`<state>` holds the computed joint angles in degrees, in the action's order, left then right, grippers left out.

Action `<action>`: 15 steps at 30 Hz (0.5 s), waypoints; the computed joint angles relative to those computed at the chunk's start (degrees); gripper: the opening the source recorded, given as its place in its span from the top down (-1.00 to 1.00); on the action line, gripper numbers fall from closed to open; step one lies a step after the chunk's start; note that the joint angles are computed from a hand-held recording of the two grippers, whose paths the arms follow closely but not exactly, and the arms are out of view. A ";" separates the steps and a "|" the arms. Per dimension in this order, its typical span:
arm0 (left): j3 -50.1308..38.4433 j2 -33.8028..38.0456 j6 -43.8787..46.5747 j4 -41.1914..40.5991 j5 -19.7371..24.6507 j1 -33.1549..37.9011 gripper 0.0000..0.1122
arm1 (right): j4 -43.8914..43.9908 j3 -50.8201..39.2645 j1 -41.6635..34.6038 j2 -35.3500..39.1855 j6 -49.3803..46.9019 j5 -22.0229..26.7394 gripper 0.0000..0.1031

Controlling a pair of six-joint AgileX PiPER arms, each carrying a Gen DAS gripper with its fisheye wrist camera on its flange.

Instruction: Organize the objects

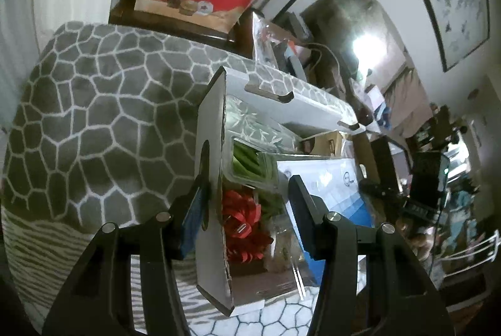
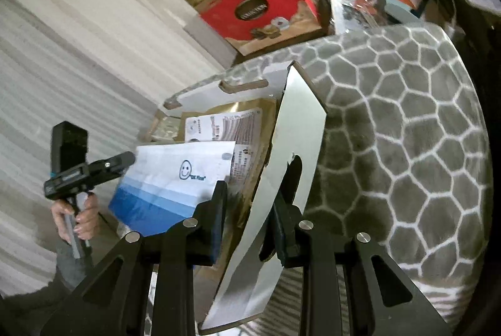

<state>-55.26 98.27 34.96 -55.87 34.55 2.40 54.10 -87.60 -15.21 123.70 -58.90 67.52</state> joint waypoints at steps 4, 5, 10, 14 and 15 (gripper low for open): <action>-0.58 -0.19 -3.10 3.24 -0.62 -0.93 0.13 | 0.60 0.69 -0.36 -0.19 0.10 -0.43 0.44; -0.71 -0.08 -2.73 2.58 0.32 -0.47 0.09 | 0.12 0.90 -0.19 -0.55 0.50 -1.04 0.42; 1.29 -5.24 -1.68 3.24 0.71 1.11 -0.21 | -3.32 4.87 0.26 -6.09 2.60 -7.78 -0.06; 3.22 -11.12 -4.94 8.79 -1.29 0.18 -0.45 | -3.42 9.92 -1.14 -12.49 1.57 -11.70 -0.07; 3.66 -12.43 -7.98 12.24 -2.24 -0.86 -0.47 | -3.28 11.91 -1.05 -14.82 0.65 -13.59 -0.07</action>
<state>-51.60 85.84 26.97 -43.63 32.32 1.55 50.82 -75.69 -16.26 108.88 -58.25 53.93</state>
